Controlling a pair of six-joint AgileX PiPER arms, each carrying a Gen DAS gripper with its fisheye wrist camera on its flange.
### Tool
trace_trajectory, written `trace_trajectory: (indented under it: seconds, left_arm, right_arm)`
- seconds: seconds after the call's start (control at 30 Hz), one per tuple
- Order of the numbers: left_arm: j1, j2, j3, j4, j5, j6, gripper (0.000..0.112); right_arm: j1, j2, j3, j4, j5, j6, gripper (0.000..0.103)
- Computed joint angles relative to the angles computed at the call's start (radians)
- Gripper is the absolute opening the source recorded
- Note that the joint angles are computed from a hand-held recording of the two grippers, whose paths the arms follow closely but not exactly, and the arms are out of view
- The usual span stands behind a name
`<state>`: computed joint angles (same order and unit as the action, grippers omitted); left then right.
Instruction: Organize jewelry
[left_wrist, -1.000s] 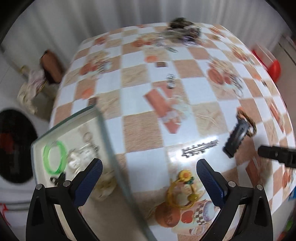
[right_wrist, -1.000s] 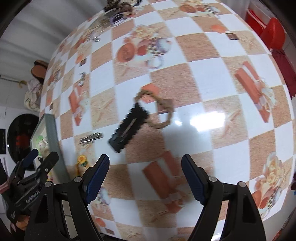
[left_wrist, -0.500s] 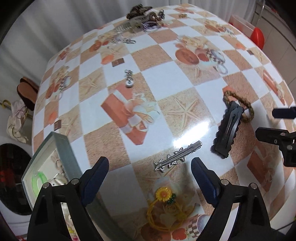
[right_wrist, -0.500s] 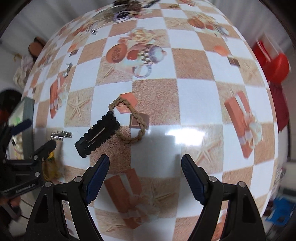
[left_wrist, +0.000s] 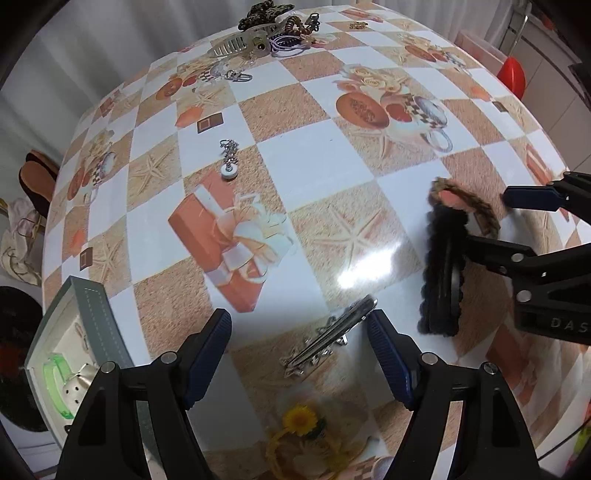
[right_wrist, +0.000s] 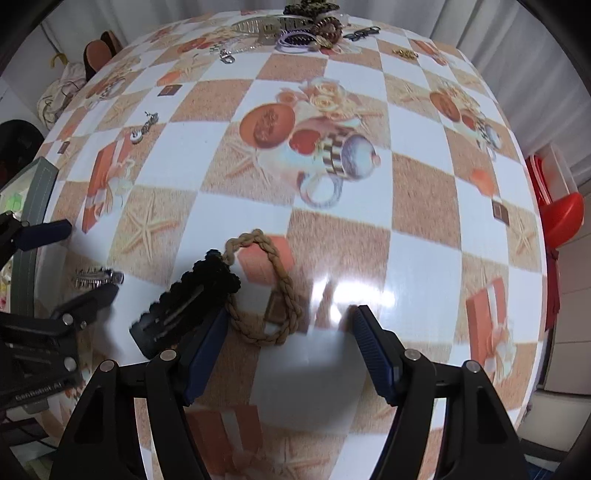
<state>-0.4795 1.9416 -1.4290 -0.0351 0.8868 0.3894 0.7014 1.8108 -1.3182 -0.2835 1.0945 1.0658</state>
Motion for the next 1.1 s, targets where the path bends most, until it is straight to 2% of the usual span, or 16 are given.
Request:
trace_trajectory:
  seconds: [0.13,0.3,0.33,0.37,0.47,0.5,0.57,0.73,0.93,1.1]
  left_arm:
    - [0.008,0.017,-0.032,-0.040,0.035,-0.004,0.071]
    - [-0.003,0.004,-0.018,-0.046,0.045,-0.034,0.059]
    - [-0.003,0.005,-0.021,-0.057,0.053,-0.031,0.056]
    - [-0.007,-0.003,-0.010,-0.059,0.052,-0.032,0.052]
    - [-0.019,-0.035,0.024,-0.064,0.046,-0.031,0.027]
    - [-0.018,-0.037,0.025,-0.066,0.049,-0.035,0.019]
    - [-0.010,-0.043,0.024,-0.089,0.059,-0.037,0.015]
    - [0.044,-0.047,-0.004,-0.152,0.093,-0.037,0.015]
    - [0.084,-0.080,0.003,-0.188,0.108,-0.040,0.015]
    - [0.105,-0.091,-0.004,-0.190,0.118,-0.036,0.015]
  right_arm:
    - [-0.012,0.004,-0.012,-0.001,-0.006,-0.029,0.071]
    - [-0.021,0.003,-0.016,0.002,-0.017,-0.068,0.054]
    - [-0.007,-0.001,-0.017,0.002,-0.010,-0.056,0.046]
    - [-0.006,-0.001,-0.021,0.002,-0.008,-0.056,0.035]
    - [-0.012,0.014,-0.040,0.002,-0.009,-0.050,0.013]
    - [-0.023,0.006,-0.028,0.008,-0.023,-0.050,0.013]
    - [-0.041,-0.035,0.023,0.027,-0.067,-0.021,0.011]
    - [-0.067,-0.149,0.153,0.066,-0.169,0.075,0.002]
    - [-0.076,-0.210,0.209,0.089,-0.197,0.129,0.002]
    - [-0.114,-0.196,0.212,0.154,-0.233,0.082,0.003]
